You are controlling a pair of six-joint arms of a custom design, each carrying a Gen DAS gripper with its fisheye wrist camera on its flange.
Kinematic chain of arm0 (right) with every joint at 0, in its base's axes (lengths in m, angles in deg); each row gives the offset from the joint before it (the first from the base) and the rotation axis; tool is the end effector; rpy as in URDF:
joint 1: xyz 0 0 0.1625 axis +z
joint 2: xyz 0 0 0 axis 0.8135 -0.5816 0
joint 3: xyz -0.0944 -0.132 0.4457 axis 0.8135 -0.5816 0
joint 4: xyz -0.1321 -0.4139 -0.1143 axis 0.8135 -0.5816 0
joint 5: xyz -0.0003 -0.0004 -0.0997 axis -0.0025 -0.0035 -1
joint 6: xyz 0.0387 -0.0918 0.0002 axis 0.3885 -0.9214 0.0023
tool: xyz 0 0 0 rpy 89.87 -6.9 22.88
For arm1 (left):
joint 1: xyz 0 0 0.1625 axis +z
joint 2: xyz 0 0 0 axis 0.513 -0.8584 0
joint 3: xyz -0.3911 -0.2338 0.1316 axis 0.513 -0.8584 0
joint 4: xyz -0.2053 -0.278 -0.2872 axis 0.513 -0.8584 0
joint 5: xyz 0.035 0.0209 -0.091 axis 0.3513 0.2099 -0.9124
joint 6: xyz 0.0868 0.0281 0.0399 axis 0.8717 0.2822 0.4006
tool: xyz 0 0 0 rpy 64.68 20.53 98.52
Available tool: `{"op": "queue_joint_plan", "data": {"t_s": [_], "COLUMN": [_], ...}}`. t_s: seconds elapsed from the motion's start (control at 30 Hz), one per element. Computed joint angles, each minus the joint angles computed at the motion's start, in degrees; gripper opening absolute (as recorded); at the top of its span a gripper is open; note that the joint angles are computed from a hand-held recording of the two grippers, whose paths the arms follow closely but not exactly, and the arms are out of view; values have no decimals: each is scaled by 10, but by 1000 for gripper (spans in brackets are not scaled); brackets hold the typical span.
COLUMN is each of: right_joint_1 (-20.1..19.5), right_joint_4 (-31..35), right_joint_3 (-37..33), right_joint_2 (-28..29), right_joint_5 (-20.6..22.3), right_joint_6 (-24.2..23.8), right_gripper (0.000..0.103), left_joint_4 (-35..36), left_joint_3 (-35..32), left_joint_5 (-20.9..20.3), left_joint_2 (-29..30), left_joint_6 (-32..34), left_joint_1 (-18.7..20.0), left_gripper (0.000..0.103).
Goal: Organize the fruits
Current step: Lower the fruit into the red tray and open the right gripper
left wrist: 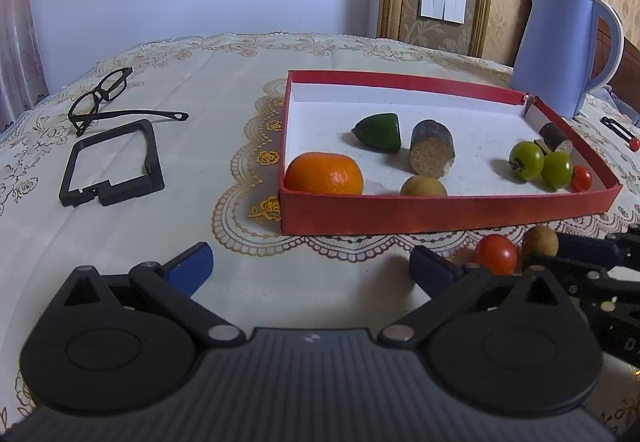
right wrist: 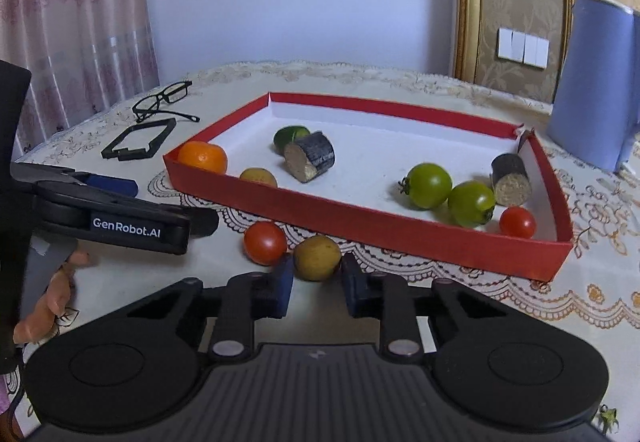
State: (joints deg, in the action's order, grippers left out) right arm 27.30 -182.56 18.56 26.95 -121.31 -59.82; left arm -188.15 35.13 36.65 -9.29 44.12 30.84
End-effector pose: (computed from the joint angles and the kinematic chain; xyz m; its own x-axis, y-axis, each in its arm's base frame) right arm 0.0323 -0.7077 0.1169 -0.6774 -0.4490 0.5827 -0.7287 0.5183 -0.4477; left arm -0.1515 -0.7201 -0.0013 -0.7247 -0.0041 -0.6891 0.5424 0.6134 -0.5740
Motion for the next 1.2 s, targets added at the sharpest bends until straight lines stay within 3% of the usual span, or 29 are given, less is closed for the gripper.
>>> {"op": "queue_joint_plan", "data": {"t_s": [0.17, 0.3, 0.67, 0.87, 1.07, 1.2], "right_joint_1": [-6, -6, 19, 26, 21, 17], "right_joint_4": [-43, -67, 34, 35, 44, 12], "right_joint_3": [13, 8, -97, -120, -118, -91], "right_joint_2": [-4, -10, 30, 52, 45, 31], "right_joint_5": [30, 44, -31, -60, -52, -45], "right_joint_6": [1, 33, 49, 44, 60, 52], "right_gripper": [25, 25, 25, 25, 25, 26], "left_joint_4": [-1, -1, -1, 0, 0, 1], "left_joint_3": [1, 1, 0, 0, -1, -2], "left_joint_5": [-1, 0, 0, 1, 3, 5], "left_joint_2": [0, 0, 0, 0, 1, 1], "left_joint_6": [0, 0, 1, 2, 4, 5], "left_joint_1": [0, 0, 0, 0, 0, 0], "left_gripper": [103, 103, 103, 103, 103, 103]}}
